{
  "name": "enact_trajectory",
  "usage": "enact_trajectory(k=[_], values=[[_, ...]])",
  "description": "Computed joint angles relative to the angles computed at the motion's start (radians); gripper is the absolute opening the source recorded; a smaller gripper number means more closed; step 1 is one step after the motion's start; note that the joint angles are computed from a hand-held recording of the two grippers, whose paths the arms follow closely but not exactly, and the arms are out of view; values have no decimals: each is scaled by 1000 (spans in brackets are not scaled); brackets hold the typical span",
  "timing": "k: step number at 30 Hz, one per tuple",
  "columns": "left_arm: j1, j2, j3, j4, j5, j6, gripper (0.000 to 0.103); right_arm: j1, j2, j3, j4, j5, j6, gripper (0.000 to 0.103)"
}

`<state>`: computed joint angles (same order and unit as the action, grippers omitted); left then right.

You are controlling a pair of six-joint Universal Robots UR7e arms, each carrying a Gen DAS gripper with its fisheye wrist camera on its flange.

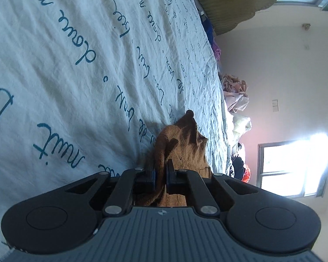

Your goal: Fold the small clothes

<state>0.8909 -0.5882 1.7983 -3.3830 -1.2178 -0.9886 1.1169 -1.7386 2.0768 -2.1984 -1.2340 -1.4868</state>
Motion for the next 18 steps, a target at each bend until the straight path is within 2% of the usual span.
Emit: enact_trajectory(k=[4, 9, 13, 18], values=[[-34, -13, -25, 69, 62, -33, 10, -14, 5, -30, 48, 77, 14, 11], [-70, 4, -124, 174, 106, -31, 9, -50, 24, -90, 103, 151, 47, 11], [-80, 54, -241, 264, 105, -30, 9, -89, 37, -133, 147, 201, 83, 11], [-75, 173, -454, 400, 72, -10, 9, -138, 73, -201, 138, 252, 161, 11]])
